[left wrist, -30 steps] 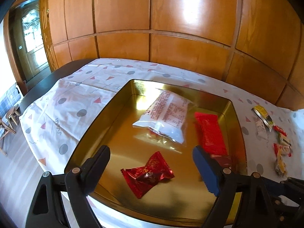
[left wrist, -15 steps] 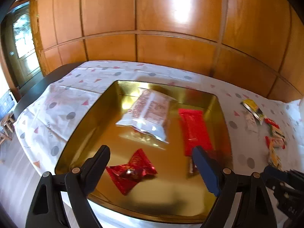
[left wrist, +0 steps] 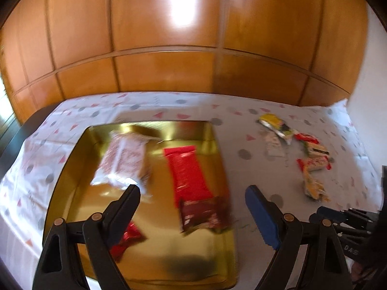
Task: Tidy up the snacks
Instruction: 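Grasp the white printed packet with the left gripper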
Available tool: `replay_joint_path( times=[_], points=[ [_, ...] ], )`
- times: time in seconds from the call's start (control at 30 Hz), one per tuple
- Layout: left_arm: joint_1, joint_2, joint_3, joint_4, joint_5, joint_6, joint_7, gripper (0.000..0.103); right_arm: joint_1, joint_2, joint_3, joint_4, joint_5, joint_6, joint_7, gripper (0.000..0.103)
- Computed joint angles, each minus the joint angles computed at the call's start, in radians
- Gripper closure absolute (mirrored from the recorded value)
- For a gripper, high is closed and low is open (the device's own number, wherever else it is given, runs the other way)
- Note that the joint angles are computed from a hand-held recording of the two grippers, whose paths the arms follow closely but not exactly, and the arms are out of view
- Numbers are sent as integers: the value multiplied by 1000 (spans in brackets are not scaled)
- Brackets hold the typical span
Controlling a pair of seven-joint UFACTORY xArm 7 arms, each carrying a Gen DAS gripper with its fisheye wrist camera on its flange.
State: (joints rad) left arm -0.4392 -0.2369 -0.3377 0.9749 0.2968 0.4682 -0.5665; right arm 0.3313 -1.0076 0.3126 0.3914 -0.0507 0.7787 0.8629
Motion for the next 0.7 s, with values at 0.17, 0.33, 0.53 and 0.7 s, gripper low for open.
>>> replay_joint_path(
  times=[0.17,0.33,0.53,0.7],
  points=[
    [-45,98,-3,108,-26,24,78,23,-12,-84,-10,-32,-3,50,19,75],
    [-109,257,3,279,-17,76,124,29,-36,-140,-7,-41,-16,81,28,75],
    [-211,506,47,569,-26,207,167,29,-59,-208,-17,-47,-33,119,12,75],
    [-308,724,107,842,-42,329,191,29,-78,-259,-39,-60,-30,144,-8,73]
  ],
)
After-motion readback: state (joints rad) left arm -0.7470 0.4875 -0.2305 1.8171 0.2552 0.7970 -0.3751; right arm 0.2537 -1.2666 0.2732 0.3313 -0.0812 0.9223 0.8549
